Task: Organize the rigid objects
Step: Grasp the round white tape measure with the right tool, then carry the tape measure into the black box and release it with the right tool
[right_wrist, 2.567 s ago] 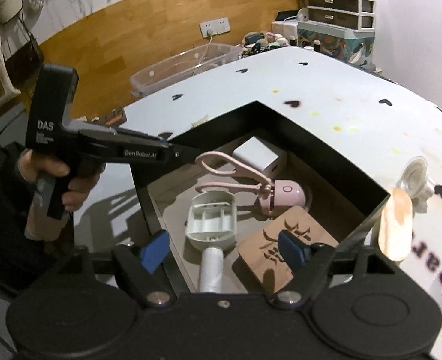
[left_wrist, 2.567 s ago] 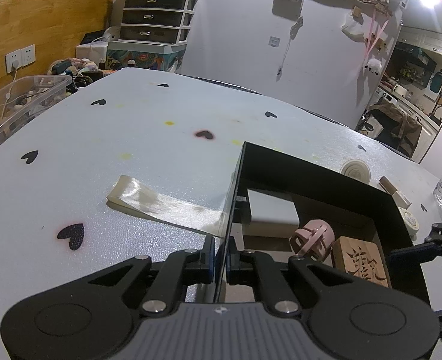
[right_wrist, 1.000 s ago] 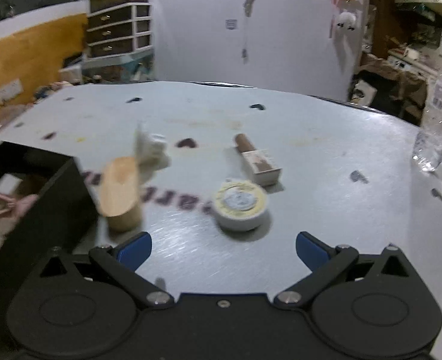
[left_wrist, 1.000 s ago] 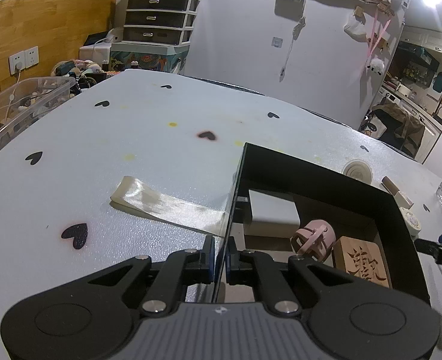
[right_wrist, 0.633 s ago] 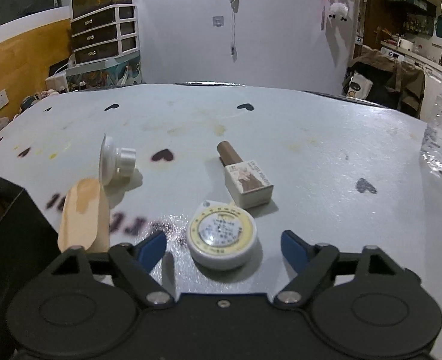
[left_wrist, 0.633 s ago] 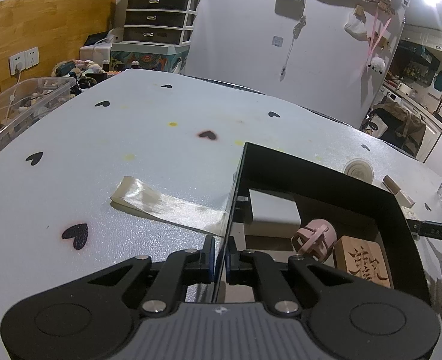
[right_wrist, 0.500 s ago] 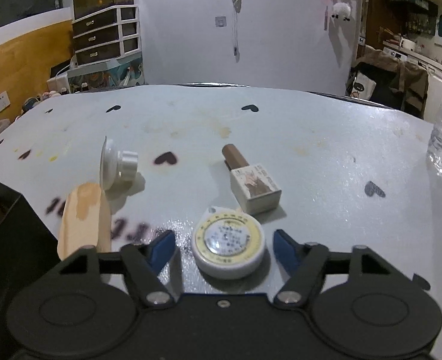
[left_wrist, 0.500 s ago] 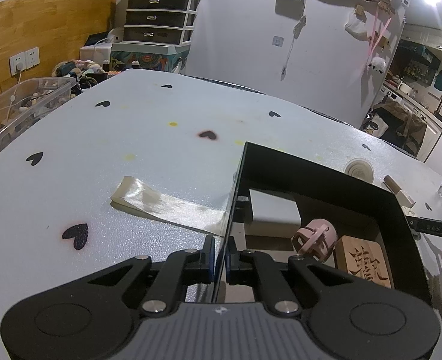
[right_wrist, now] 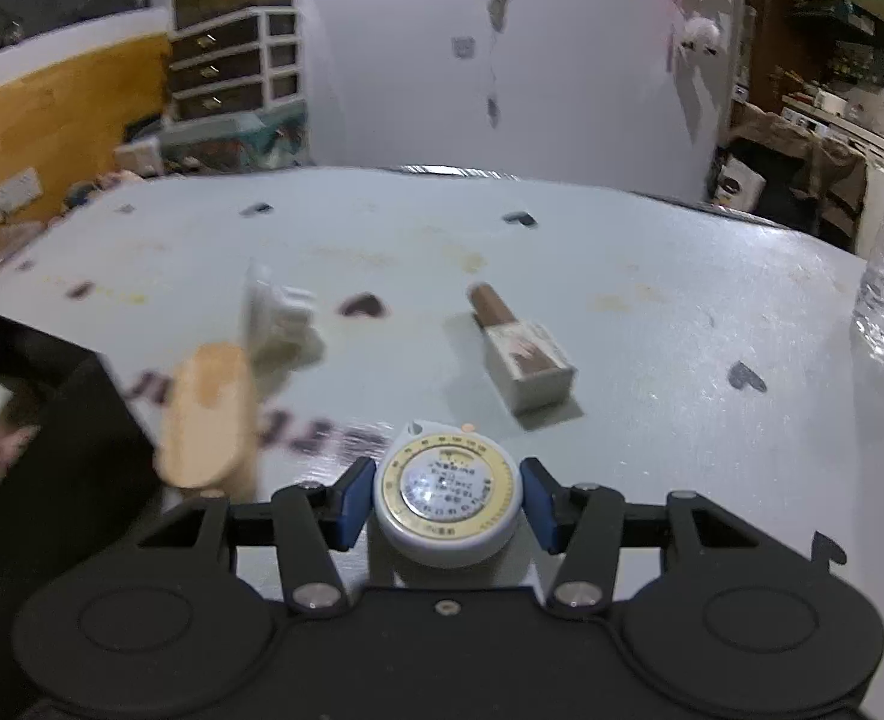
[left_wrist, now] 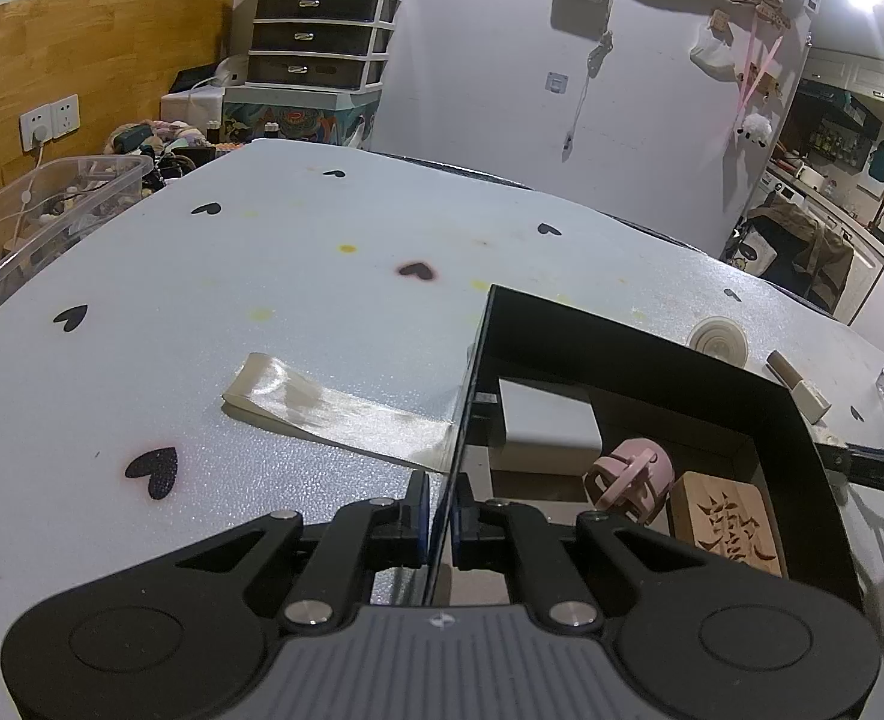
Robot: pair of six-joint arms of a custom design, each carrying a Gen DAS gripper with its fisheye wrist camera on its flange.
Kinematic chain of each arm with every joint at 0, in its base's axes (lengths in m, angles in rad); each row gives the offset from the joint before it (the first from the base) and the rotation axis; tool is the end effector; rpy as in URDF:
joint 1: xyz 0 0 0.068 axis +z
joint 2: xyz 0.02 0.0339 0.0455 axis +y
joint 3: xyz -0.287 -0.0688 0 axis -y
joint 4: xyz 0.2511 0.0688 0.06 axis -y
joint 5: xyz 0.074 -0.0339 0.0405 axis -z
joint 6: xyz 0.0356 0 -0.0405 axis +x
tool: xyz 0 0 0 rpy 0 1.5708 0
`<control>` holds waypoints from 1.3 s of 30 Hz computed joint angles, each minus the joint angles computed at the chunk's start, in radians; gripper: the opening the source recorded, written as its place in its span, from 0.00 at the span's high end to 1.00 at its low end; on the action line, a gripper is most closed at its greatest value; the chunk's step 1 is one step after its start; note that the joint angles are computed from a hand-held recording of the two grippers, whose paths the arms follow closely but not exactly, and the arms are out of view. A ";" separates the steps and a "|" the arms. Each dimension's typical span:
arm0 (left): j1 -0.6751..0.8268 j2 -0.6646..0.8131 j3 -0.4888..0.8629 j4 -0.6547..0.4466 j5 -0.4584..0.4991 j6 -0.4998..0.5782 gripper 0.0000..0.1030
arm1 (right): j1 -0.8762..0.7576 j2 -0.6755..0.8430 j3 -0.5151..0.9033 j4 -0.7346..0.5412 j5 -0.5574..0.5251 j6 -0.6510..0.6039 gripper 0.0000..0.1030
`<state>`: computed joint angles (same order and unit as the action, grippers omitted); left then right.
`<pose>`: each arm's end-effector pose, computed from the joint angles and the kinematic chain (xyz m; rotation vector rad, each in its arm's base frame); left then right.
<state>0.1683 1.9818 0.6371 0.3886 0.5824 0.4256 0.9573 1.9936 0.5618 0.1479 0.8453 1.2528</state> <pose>0.3082 0.0325 0.0606 0.5247 2.3086 -0.4566 0.1712 0.1969 0.0412 0.4782 2.2149 -0.1649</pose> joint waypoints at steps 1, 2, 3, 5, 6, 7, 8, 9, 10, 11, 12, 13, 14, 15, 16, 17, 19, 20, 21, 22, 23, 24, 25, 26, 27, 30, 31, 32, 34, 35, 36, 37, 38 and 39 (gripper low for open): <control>0.001 0.000 0.001 -0.001 0.000 0.000 0.93 | 0.021 -0.021 0.005 -0.013 0.018 -0.006 0.48; 0.000 0.000 0.000 0.001 -0.001 0.000 0.93 | 0.037 -0.039 0.012 -0.025 0.032 -0.012 0.48; -0.002 -0.002 -0.004 0.005 -0.003 -0.003 0.93 | 0.059 -0.065 0.020 -0.032 0.050 -0.026 0.48; -0.003 -0.004 -0.006 0.007 -0.004 -0.004 0.93 | 0.093 -0.105 0.036 -0.025 0.074 -0.073 0.48; -0.003 -0.004 -0.006 0.006 -0.004 -0.005 0.94 | 0.107 -0.121 0.045 -0.013 0.082 -0.104 0.48; -0.003 -0.004 -0.006 0.007 -0.004 -0.005 0.93 | 0.118 -0.132 0.057 0.005 0.085 -0.141 0.48; -0.001 -0.004 -0.005 0.005 -0.002 -0.003 0.94 | 0.127 -0.145 0.066 0.042 0.081 -0.193 0.48; -0.003 -0.006 -0.008 0.006 -0.003 -0.007 0.94 | 0.131 -0.152 0.077 0.075 0.072 -0.237 0.48; -0.004 -0.008 -0.010 0.007 -0.002 -0.007 0.94 | 0.132 -0.157 0.087 0.103 0.060 -0.277 0.48; -0.001 -0.008 -0.009 0.004 0.002 -0.004 0.93 | 0.130 -0.159 0.099 0.141 0.040 -0.324 0.48; 0.001 -0.008 -0.010 0.004 0.005 -0.003 0.93 | 0.126 -0.155 0.117 0.176 0.016 -0.369 0.48; 0.002 -0.008 -0.010 0.001 0.008 0.000 0.93 | 0.121 -0.144 0.137 0.205 -0.009 -0.405 0.48; 0.005 -0.008 -0.010 -0.002 0.011 0.003 0.93 | 0.109 -0.132 0.162 0.235 -0.046 -0.443 0.48; 0.008 -0.008 -0.011 -0.003 0.014 0.007 0.93 | 0.097 -0.122 0.183 0.249 -0.080 -0.467 0.48; 0.011 -0.009 -0.013 -0.004 0.017 0.010 0.93 | 0.084 -0.108 0.209 0.256 -0.116 -0.485 0.48; 0.015 -0.010 -0.014 -0.008 0.021 0.016 0.93 | 0.073 -0.084 0.247 0.253 -0.151 -0.495 0.48; 0.024 -0.012 -0.014 -0.016 0.033 0.025 0.93 | 0.048 -0.046 0.307 0.248 -0.209 -0.517 0.48; 0.030 -0.013 -0.014 -0.022 0.040 0.031 0.93 | 0.034 -0.019 0.344 0.248 -0.239 -0.530 0.48; 0.032 -0.014 -0.015 -0.023 0.045 0.033 0.93 | 0.024 0.004 0.372 0.252 -0.262 -0.539 0.48; 0.036 -0.015 -0.015 -0.027 0.049 0.038 0.93 | 0.012 0.030 0.405 0.251 -0.286 -0.546 0.48; 0.037 -0.014 -0.015 -0.026 0.052 0.040 0.93 | 0.003 0.051 0.430 0.249 -0.304 -0.551 0.48; 0.038 -0.014 -0.016 -0.026 0.055 0.042 0.93 | -0.007 0.080 0.465 0.241 -0.325 -0.554 0.48; 0.040 -0.013 -0.016 -0.027 0.058 0.045 0.93 | -0.016 0.106 0.499 0.224 -0.341 -0.556 0.48; 0.043 -0.014 -0.017 -0.028 0.062 0.050 0.93 | -0.020 0.126 0.524 0.209 -0.351 -0.556 0.48; 0.047 -0.014 -0.016 -0.034 0.067 0.056 0.93 | -0.021 0.146 0.547 0.192 -0.363 -0.556 0.48; 0.057 -0.012 -0.009 -0.051 0.082 0.071 0.93 | -0.032 0.199 0.615 0.123 -0.401 -0.548 0.48; 0.061 -0.010 -0.008 -0.054 0.088 0.076 0.93 | -0.032 0.210 0.628 0.102 -0.409 -0.548 0.48; 0.062 -0.010 -0.008 -0.054 0.090 0.079 0.93 | -0.031 0.222 0.645 0.073 -0.417 -0.549 0.48; 0.063 -0.008 -0.010 -0.051 0.094 0.082 0.93 | -0.030 0.233 0.663 0.038 -0.436 -0.544 0.48; 0.064 -0.007 -0.009 -0.050 0.096 0.082 0.93 | -0.032 0.237 0.667 0.032 -0.455 -0.537 0.48; 0.064 -0.007 -0.010 -0.049 0.097 0.083 0.93 | -0.035 0.243 0.677 0.028 -0.470 -0.532 0.48; 0.066 -0.005 -0.009 -0.047 0.099 0.084 0.92 | -0.035 0.250 0.690 0.012 -0.475 -0.525 0.48; 0.067 -0.003 -0.008 -0.048 0.101 0.084 0.92 | -0.035 0.256 0.705 -0.005 -0.474 -0.524 0.48; 0.069 -0.002 -0.008 -0.049 0.103 0.084 0.92 | -0.035 0.263 0.717 -0.020 -0.473 -0.519 0.48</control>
<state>0.2370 1.9797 0.6295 0.3401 0.6854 0.5101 0.9224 2.2570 1.2787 0.1275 0.3720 0.7339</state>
